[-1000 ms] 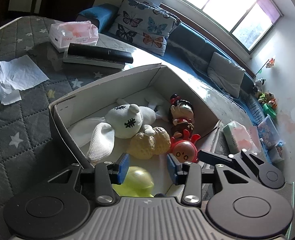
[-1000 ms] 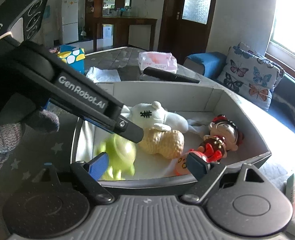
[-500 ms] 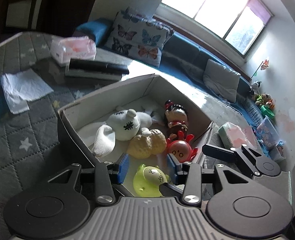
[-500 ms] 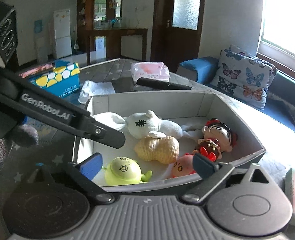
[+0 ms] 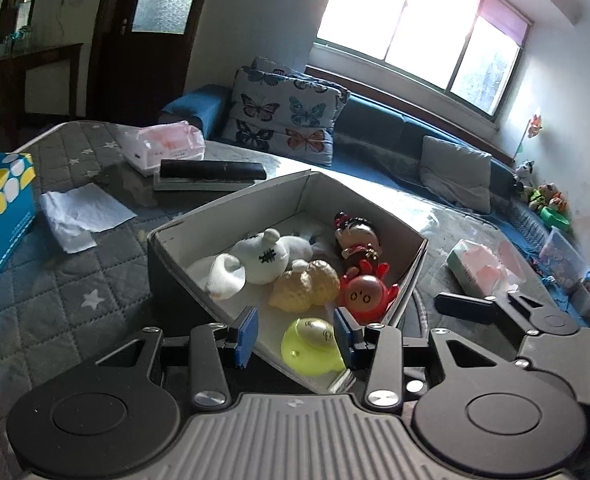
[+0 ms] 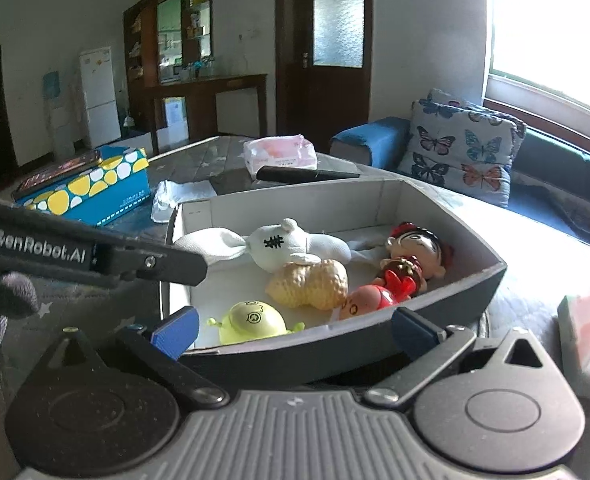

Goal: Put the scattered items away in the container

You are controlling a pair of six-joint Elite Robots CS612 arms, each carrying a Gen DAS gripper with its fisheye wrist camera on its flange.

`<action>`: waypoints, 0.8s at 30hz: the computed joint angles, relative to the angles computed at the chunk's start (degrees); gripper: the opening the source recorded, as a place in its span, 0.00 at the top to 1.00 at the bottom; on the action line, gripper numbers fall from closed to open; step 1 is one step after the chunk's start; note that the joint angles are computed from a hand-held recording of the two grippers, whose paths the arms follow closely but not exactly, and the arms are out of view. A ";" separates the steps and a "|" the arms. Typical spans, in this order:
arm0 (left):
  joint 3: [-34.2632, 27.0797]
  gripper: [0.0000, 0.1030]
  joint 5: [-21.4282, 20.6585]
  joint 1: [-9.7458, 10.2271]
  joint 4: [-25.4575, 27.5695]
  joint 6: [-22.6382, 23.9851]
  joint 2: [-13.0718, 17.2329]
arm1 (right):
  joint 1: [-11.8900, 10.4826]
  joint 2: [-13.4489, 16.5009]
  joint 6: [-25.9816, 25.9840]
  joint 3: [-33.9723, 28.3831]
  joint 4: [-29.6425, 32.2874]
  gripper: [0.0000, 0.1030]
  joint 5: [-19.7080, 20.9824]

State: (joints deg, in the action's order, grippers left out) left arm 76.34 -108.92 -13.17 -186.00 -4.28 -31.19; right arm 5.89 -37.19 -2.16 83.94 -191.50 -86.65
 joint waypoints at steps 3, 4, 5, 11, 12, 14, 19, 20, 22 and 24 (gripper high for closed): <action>1.53 0.57 1.07 -0.25 -1.21 -0.14 -0.56 | 0.11 -0.55 1.34 1.20 -0.98 0.00 -0.81; 1.99 0.57 1.49 -0.35 -1.46 -0.28 -0.74 | 0.10 -0.75 1.89 1.59 -1.18 0.00 -0.89; 2.47 0.57 1.86 -0.44 -1.74 -0.47 -0.93 | 0.09 -0.94 2.35 2.01 -1.47 0.00 -0.94; 5.27 0.57 3.99 -1.04 -3.43 -0.01 -1.86 | 0.25 -1.92 4.70 4.62 -2.63 0.00 -2.41; 5.76 0.57 4.77 -1.23 -3.78 0.22 -2.00 | 0.27 -2.02 5.10 5.04 -2.94 0.00 -2.60; 6.55 0.57 6.23 -1.54 -4.47 0.38 -2.16 | 0.28 -2.19 6.03 5.82 -3.43 0.00 -2.93; 7.97 0.58 8.59 -1.99 -6.06 -0.67 -2.22 | 0.26 -2.44 8.39 7.48 -4.42 0.00 -3.68; 8.20 0.58 9.03 -2.09 -6.19 -0.63 -2.24 | 0.29 -2.47 8.90 7.74 -4.51 0.00 -3.78; 8.74 0.58 10.34 -2.37 -6.97 0.02 -2.23 | 0.32 -2.53 9.45 8.17 -4.68 0.00 -4.07; 9.22 0.58 11.83 -2.70 -7.50 0.60 -2.25 | 0.46 -2.58 9.70 8.55 -4.83 0.00 -4.85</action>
State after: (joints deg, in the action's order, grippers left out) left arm 85.57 -97.09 -15.86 -193.50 -3.69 -33.44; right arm 6.35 -39.77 7.54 92.49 -196.34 -91.49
